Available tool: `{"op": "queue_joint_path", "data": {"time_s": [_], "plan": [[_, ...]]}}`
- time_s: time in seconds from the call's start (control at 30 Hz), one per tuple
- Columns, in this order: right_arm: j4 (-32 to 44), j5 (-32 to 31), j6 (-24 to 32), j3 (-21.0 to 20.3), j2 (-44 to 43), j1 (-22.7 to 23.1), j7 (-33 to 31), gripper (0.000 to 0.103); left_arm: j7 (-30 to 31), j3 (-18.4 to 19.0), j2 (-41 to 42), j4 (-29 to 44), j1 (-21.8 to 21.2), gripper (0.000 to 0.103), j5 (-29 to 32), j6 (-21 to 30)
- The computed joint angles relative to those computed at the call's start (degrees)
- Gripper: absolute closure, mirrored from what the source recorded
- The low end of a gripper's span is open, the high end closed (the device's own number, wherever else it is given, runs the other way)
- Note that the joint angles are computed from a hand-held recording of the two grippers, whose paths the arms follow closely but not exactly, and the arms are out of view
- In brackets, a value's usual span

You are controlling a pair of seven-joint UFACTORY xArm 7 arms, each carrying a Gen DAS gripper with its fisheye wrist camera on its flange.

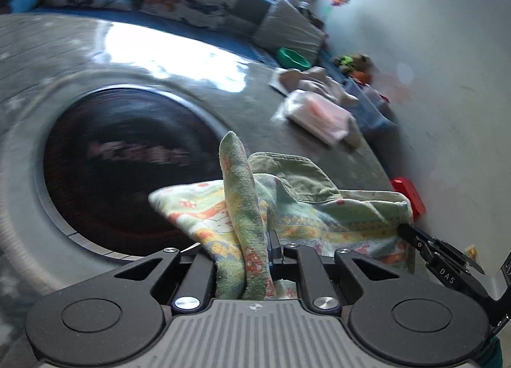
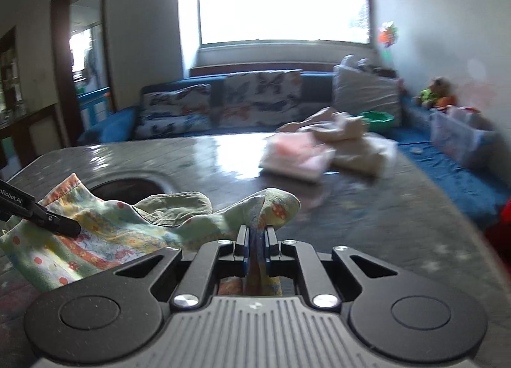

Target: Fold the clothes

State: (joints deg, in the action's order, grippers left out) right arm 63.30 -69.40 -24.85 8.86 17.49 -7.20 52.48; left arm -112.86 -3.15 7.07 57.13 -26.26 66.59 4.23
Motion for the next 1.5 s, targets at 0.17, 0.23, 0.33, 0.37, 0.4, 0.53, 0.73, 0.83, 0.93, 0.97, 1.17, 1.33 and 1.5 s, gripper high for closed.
{"op": "queue_joint_path", "data": {"time_s": [0.17, 0.23, 0.33, 0.37, 0.4, 0.53, 0.73, 0.83, 0.93, 0.97, 1.17, 1.33, 1.5], "plan": [[-2.27, 7.84, 0.44, -2.39, -1.91, -0.34, -7.19, 0.095, 8.49, -0.15, 6.64, 8.02, -1.59, 0.091, -6.01, -0.61], [-2.87, 10.82, 0.72, -2.36, -2.2, -0.88, -9.77, 0.095, 12.58, -0.37, 9.28, 11.4, -2.26, 0.091, -8.8, -0.24], [-3.25, 15.06, 1.23, -2.33, -2.0, -1.84, -13.38, 0.095, 18.56, -0.81, 13.4, 16.3, -3.16, 0.091, -12.91, 0.96], [-2.9, 15.31, 1.58, -1.78, -1.51, -2.69, -13.71, 0.095, 20.1, -0.7, 14.64, 17.61, -3.58, 0.091, -13.96, 1.13], [-2.7, 16.03, 2.16, -1.38, -1.06, -3.22, -14.27, 0.095, 21.2, -0.42, 15.6, 18.49, -4.13, 0.091, -14.95, 1.43], [-3.16, 22.66, 3.88, -3.08, 1.07, -1.52, -20.34, 0.097, 26.76, -0.5, 18.58, 20.27, -5.15, 0.09, -19.9, 2.82], [-3.51, 24.81, 7.56, 1.25, 3.18, -5.55, -24.45, 0.097, 30.91, 3.07, 18.49, 19.04, -9.36, 0.069, -23.83, 6.62], [-2.28, 22.64, 8.53, 8.1, 4.35, -11.79, -23.66, 0.094, 32.16, 5.48, 17.34, 17.68, -11.33, 0.057, -25.78, 7.87], [-0.97, 21.56, 9.93, 14.8, 5.88, -17.24, -24.17, 0.093, 31.65, 7.7, 16.16, 16.68, -12.96, 0.052, -26.07, 9.72], [-0.28, 20.25, 11.18, 18.84, 6.98, -20.44, -24.5, 0.092, 31.14, 8.17, 15.76, 16.39, -13.26, 0.052, -25.67, 10.48], [3.77, 21.52, 17.1, 30.05, 13.56, -26.43, -30.26, 0.087, 27.77, 7.98, 14.59, 16.98, -12.63, 0.054, -21.71, 15.66], [6.92, 24.97, 21.55, 36.89, 19.04, -28.59, -36.07, 0.086, 29.71, 5.41, 16.71, 20.65, -10.58, 0.065, -21.61, 12.75], [9.57, 28.54, 22.78, 34.21, 20.41, -23.77, -38.67, 0.085, 39.81, 2.71, 22.99, 28.52, -9.57, 0.068, -29.18, 11.0]]}}
